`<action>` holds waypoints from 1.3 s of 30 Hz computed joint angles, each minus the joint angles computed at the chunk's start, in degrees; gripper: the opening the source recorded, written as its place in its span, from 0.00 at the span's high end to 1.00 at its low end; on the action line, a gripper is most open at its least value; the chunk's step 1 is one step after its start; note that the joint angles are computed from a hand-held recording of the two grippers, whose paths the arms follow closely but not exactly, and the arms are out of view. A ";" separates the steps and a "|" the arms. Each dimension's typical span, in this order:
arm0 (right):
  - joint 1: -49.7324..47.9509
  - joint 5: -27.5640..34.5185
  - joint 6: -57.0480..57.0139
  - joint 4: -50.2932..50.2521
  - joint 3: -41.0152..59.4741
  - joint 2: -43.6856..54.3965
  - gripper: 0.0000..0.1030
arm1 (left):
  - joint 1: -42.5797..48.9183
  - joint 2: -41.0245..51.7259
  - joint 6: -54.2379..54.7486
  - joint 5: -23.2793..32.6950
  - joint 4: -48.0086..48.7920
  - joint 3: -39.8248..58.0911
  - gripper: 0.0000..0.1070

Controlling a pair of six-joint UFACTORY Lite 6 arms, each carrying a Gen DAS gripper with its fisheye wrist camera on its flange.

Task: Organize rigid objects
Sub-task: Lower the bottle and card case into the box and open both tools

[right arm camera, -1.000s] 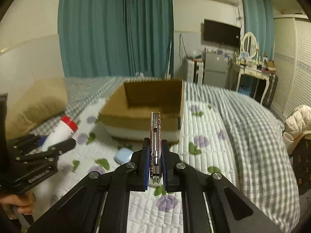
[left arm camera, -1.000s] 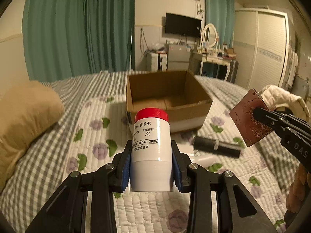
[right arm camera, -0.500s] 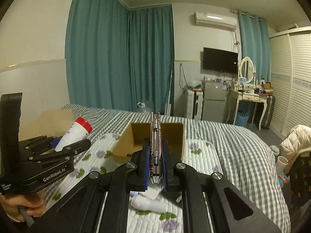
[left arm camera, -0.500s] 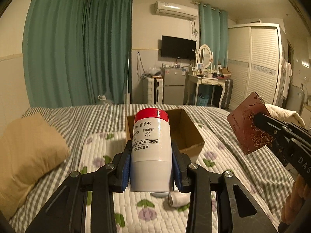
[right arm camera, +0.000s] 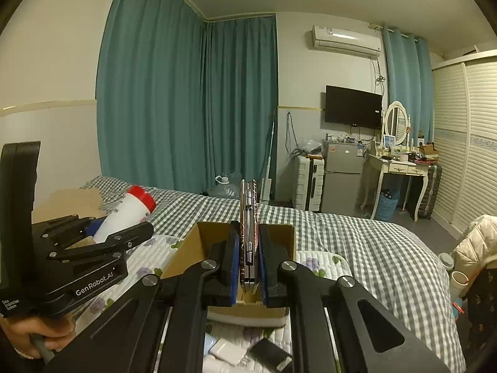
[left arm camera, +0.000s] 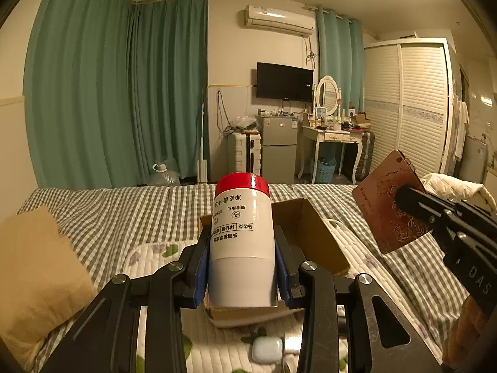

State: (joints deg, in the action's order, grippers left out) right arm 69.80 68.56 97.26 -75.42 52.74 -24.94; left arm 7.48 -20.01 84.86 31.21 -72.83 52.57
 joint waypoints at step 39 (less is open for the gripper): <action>-45.63 -48.29 -4.11 -1.94 5.87 32.61 0.91 | -14.95 52.90 -26.71 -10.03 27.02 37.20 0.63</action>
State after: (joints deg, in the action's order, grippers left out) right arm 24.17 20.27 93.15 -77.36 58.62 7.67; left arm -7.47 32.89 58.15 21.18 -45.81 89.77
